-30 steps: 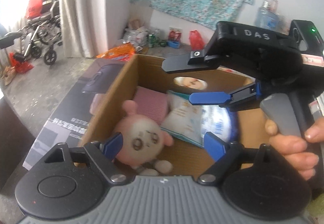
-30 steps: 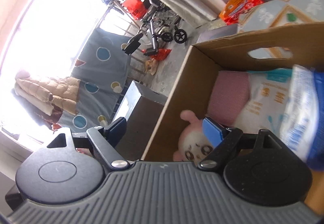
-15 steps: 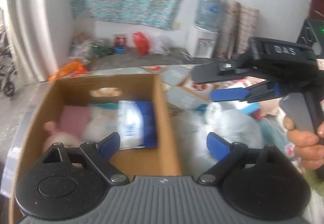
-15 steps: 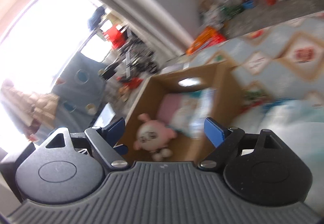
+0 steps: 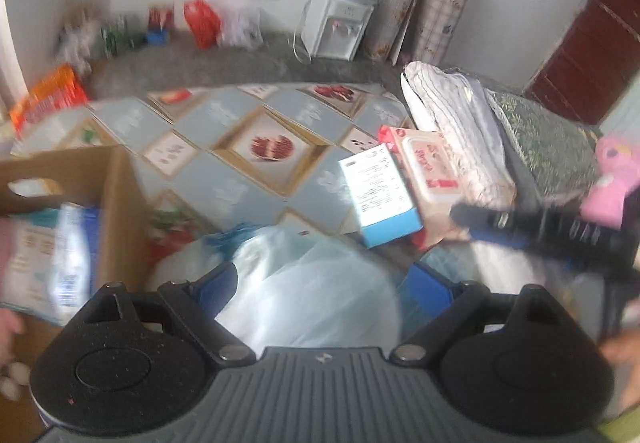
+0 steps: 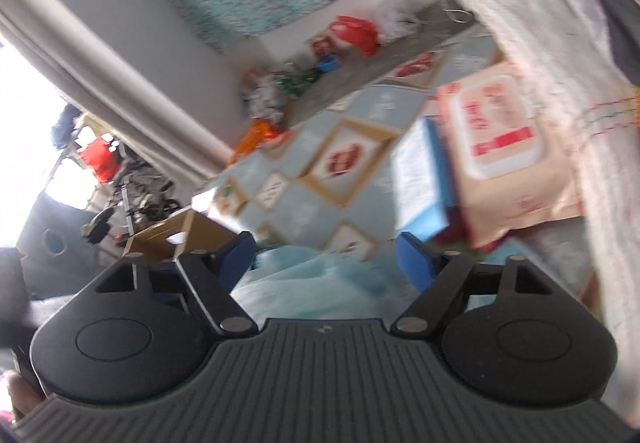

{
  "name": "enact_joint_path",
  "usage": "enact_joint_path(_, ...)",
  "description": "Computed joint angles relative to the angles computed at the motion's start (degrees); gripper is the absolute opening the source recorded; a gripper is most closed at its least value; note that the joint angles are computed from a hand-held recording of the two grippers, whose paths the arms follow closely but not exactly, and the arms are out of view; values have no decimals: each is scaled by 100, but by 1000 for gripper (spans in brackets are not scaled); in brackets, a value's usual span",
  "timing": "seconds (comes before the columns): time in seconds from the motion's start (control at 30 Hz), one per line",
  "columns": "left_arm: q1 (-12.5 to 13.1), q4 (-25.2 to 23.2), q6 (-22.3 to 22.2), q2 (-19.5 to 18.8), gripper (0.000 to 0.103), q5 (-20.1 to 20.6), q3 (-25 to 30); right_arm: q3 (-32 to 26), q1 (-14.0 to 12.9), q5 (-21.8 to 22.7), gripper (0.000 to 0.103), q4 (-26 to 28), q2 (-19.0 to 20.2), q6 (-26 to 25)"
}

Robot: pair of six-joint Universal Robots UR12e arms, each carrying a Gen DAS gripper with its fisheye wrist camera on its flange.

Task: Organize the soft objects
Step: 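Move both tools back toward the white-and-blue medicine box, then grasp the white-and-blue medicine box with the left tool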

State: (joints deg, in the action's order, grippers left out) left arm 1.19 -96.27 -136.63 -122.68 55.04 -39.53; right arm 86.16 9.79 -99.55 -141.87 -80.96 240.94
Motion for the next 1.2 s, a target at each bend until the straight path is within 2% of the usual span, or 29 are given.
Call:
enact_joint_path(0.07, -132, -151, -287, -201, 93, 76, 294, 61, -90, -23, 62, 51, 1, 11)
enact_joint_path(0.17, -302, 123, -750, -346, 93, 257, 403, 143, -268, 68, 53, 29, 37, -17)
enact_joint_path(0.33, -535, -511, -1318, -922, 93, 533, 1275, 59, -491, 372, 49, 257, 247, -250)
enact_joint_path(0.43, -613, -638, -1522, -1124, 93, 627, 1555, -77, -541, 399, 49, 526, 384, -433)
enact_joint_path(0.6, -740, -1102, -1519, -1512, 93, 710, 2194, -147, -629, 665, 49, 625, 518, -671)
enact_joint_path(0.73, -843, -1568, -1423, -1863, 93, 790, 2825, -276, -612, 692, 48, 795, 609, -889)
enact_joint_path(0.8, -881, -1747, -1483, -2008, 93, 815, 3082, -303, -612, 714, 38, 857, 640, -988)
enact_joint_path(0.87, -912, -1789, -1479, -2039, 93, 816, 3109, -356, -600, 710, 22, 1019, 682, -1075)
enact_joint_path(0.97, -964, -1929, -1405, -2126, 93, 888, 3246, -256, -639, 930, 11, 953, 677, -1067)
enact_joint_path(1.2, -1081, -1500, -1300, -1904, 93, 1255, 2680, -167, -641, 1231, 13, 980, 621, -1194)
